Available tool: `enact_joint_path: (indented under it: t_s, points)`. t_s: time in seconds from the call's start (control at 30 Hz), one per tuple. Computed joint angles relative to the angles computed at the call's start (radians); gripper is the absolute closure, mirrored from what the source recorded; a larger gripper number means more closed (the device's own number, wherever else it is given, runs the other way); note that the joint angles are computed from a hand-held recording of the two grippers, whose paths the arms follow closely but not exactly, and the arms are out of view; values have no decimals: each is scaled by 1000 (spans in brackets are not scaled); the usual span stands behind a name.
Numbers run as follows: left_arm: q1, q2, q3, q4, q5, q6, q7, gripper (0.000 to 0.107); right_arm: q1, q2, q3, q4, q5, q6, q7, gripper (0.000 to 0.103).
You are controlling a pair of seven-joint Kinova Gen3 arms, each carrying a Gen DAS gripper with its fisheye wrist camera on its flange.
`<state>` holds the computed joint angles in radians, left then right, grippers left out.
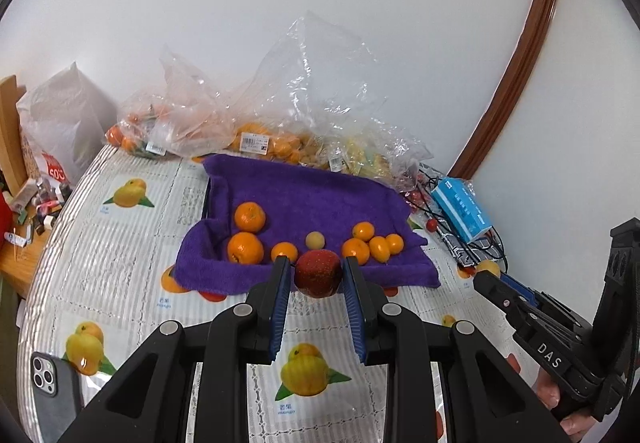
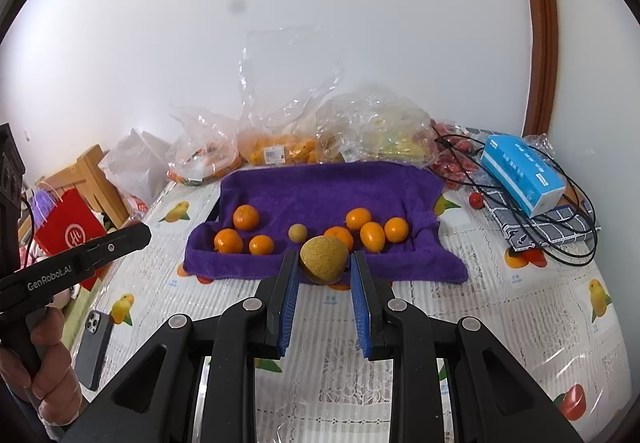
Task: Organize fruits
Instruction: 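Lift the yellow fruit in the right gripper while the left lifts the tomato toward the towel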
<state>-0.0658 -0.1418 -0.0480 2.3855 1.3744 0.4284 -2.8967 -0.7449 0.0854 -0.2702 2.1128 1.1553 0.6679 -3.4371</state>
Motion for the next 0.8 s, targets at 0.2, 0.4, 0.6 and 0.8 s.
enact_joint_path:
  t_s: [0.2, 0.4, 0.6, 0.8]
  points:
    - [5, -3, 5, -7, -1, 0, 5, 82, 17, -1, 10, -6, -7, -20, 5, 77]
    - [13, 12, 9, -25, -8, -8, 22, 82, 27, 4, 18, -17, -13, -34, 22, 77]
    - [15, 32, 8, -52, -28, -12, 52, 82, 43, 11, 32, -30, -12, -59, 40, 77]
    - [33, 43, 17, -77, -59, -37, 79, 82, 52, 20, 46, -37, 10, -84, 21, 77]
